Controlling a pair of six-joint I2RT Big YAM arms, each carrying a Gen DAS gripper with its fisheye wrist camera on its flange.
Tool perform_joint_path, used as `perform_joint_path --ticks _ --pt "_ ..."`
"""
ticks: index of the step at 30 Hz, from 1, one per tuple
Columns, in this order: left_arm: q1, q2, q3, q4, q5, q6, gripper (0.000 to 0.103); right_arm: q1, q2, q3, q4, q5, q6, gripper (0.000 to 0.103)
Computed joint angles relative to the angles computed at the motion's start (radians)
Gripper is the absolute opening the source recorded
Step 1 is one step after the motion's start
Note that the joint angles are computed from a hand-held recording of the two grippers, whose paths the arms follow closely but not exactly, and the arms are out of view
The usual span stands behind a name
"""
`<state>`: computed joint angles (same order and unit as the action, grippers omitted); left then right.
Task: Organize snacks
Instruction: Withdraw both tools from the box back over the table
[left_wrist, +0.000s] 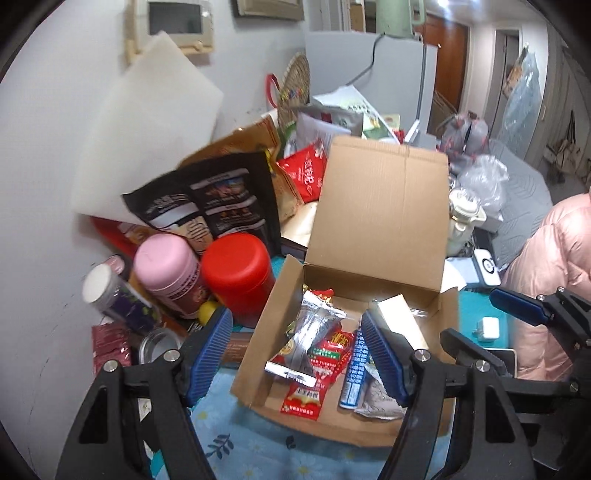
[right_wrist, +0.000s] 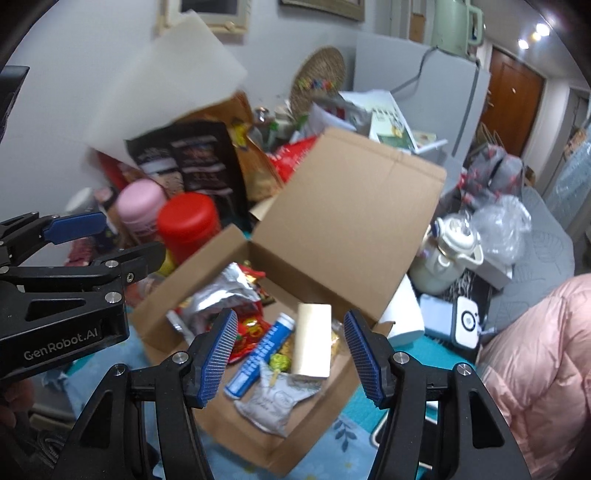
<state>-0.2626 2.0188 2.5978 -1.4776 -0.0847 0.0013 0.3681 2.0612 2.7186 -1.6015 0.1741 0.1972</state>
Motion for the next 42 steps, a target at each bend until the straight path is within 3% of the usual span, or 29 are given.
perform_joint_path --ticks 6,12,22,32,42 --pt "-0.004 -0.191 -0.251 0.107 -0.033 -0.028 0.072 0.034 -0.145 -0.187 0.092 -0.006 -0.018 0.061" --pt "-0.021 -0.355 -0.450 0.170 -0.077 -0.056 0.072 0.077 -0.280 -0.360 0.160 -0.003 -0.022 0.061" --pt "-0.054 -0.567 -0.715 0.218 -0.129 -0.121 0.072 0.143 -0.476 -0.628 0.234 -0.001 0.018 0.061" --pt "-0.086 -0.692 -0.882 0.229 -0.165 -0.181 0.072 0.186 -0.608 -0.829 0.288 -0.007 0.063 0.061" --pt "-0.092 -0.724 -0.923 0.218 -0.158 -0.216 0.072 0.200 -0.642 -0.877 0.302 -0.013 0.062 0.061"
